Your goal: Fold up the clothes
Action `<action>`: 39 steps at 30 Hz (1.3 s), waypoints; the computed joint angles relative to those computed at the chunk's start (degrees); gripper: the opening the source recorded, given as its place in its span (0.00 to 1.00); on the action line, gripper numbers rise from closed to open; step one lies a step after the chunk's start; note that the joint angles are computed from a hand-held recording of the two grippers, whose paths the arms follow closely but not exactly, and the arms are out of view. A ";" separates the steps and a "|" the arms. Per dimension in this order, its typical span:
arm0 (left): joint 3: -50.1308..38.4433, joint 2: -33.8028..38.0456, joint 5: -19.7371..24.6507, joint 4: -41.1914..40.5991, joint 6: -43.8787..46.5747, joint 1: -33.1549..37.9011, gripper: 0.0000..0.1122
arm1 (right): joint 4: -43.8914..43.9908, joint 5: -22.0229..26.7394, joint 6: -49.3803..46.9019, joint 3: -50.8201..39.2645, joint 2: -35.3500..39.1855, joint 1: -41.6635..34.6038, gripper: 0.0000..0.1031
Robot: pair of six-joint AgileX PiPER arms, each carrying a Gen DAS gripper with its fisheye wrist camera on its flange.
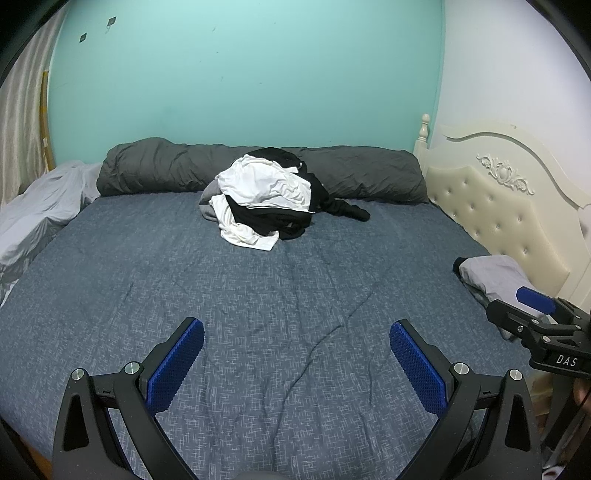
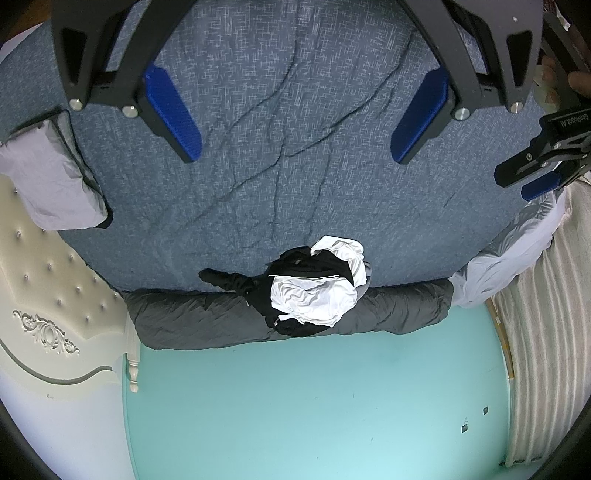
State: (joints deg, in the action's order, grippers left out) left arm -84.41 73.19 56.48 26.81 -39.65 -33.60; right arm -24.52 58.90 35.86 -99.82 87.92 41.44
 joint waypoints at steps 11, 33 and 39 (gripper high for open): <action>-0.89 0.56 0.29 -0.24 0.45 0.21 0.91 | 0.37 0.22 -0.48 -0.20 -0.04 -0.45 1.00; 0.70 2.54 -4.78 -8.28 7.70 8.03 0.91 | 2.65 -1.79 -1.53 1.33 3.20 -2.39 1.00; 1.47 5.68 -9.55 -14.57 14.38 14.72 0.91 | 3.74 -2.98 -2.69 -1.19 8.20 -3.58 1.00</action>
